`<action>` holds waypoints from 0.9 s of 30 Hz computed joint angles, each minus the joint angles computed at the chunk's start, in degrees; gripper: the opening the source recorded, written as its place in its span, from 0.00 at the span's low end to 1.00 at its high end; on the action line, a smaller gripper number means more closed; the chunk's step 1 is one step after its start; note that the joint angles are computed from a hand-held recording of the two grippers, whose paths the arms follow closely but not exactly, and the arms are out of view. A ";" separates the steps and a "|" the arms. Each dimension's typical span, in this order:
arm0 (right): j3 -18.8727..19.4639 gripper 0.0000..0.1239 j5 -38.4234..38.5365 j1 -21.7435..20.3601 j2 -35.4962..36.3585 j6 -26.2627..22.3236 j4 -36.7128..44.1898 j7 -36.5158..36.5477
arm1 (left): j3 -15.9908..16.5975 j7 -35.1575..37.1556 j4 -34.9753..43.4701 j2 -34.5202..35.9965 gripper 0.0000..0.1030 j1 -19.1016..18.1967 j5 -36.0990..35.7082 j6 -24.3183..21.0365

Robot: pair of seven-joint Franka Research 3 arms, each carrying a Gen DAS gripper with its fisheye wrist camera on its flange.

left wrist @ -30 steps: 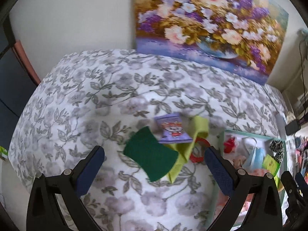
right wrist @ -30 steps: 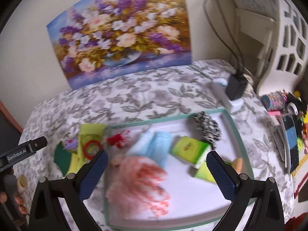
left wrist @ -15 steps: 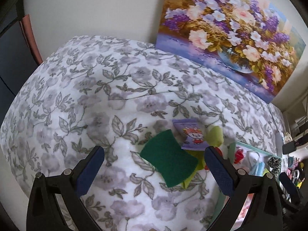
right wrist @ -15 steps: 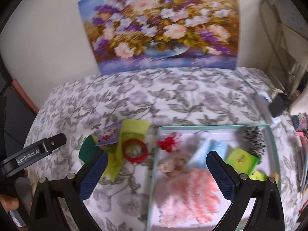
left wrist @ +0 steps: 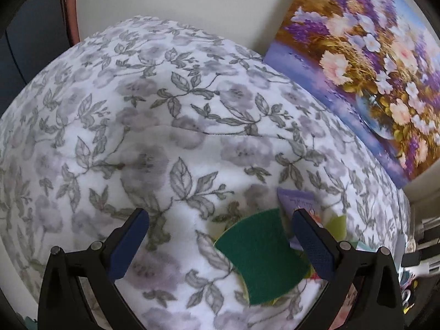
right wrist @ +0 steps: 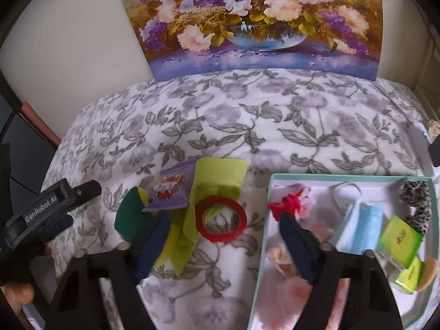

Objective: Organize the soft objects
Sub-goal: 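Grasp the green-yellow scouring sponge with the left tool while the right tool grasps the yellow-green cloth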

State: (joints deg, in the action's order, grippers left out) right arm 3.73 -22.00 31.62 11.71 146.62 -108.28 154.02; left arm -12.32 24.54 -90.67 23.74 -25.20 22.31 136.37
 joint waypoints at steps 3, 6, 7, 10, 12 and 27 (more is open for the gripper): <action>-0.21 0.62 1.38 -0.45 1.72 1.89 1.27 -0.45 | -0.32 1.14 1.96 2.22 1.00 0.21 -1.19 -0.11; -0.62 0.59 2.61 -0.35 3.84 3.57 3.22 -1.99 | -0.46 2.62 5.12 5.03 1.00 -0.18 -2.39 -2.34; -0.85 0.58 2.98 -0.20 4.62 3.91 3.98 -2.49 | -0.37 2.62 5.47 5.44 1.00 -0.29 -2.71 -2.50; -1.69 0.50 3.93 0.44 6.19 4.80 5.17 -3.42 | -0.56 2.01 5.48 6.70 1.00 0.17 -4.86 -0.64; -2.46 0.41 4.25 0.92 7.18 5.82 5.51 -3.10 | -0.85 2.28 5.31 7.20 1.00 0.53 -6.22 0.34; -3.95 0.09 9.98 1.61 8.92 8.58 4.22 -4.52 | -1.81 5.86 8.11 10.12 1.00 0.60 -10.71 -1.36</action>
